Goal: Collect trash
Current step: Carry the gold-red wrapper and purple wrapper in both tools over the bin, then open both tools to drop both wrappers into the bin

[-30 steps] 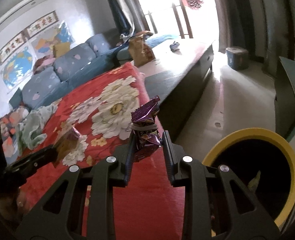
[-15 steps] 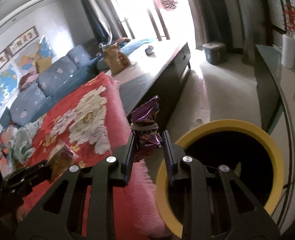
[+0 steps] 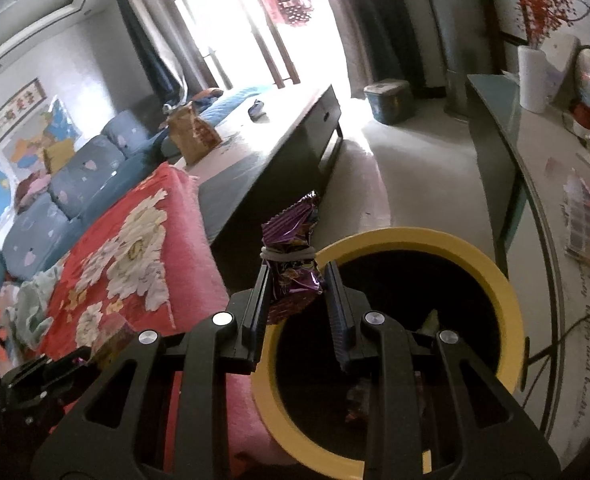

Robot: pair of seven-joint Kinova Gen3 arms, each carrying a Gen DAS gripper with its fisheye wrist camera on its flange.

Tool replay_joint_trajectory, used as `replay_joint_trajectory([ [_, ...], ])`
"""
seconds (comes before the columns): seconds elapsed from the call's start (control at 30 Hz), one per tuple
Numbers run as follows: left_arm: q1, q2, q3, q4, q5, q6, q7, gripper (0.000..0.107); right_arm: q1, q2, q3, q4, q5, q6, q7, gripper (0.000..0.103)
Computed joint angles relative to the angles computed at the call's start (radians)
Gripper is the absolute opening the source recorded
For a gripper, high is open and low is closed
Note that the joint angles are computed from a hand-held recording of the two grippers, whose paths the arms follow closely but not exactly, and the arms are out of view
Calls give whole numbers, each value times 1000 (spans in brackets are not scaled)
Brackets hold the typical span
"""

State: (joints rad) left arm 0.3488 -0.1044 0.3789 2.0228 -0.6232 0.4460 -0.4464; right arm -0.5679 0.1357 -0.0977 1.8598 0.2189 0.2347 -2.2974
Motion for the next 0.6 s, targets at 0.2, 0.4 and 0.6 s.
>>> replay_joint_trajectory([
  [0.2, 39, 44, 4, -33, -41, 20, 23, 24, 0, -13, 19, 23, 42, 8, -52, 21],
  [0.4, 107, 82, -29, -61, -77, 35, 43, 24, 38, -22, 10, 47, 30, 8, -54, 21],
  [0.6, 173, 130, -73, -90, -87, 41, 38, 24, 80, -24, -4, 62, -12, 8, -21, 22],
])
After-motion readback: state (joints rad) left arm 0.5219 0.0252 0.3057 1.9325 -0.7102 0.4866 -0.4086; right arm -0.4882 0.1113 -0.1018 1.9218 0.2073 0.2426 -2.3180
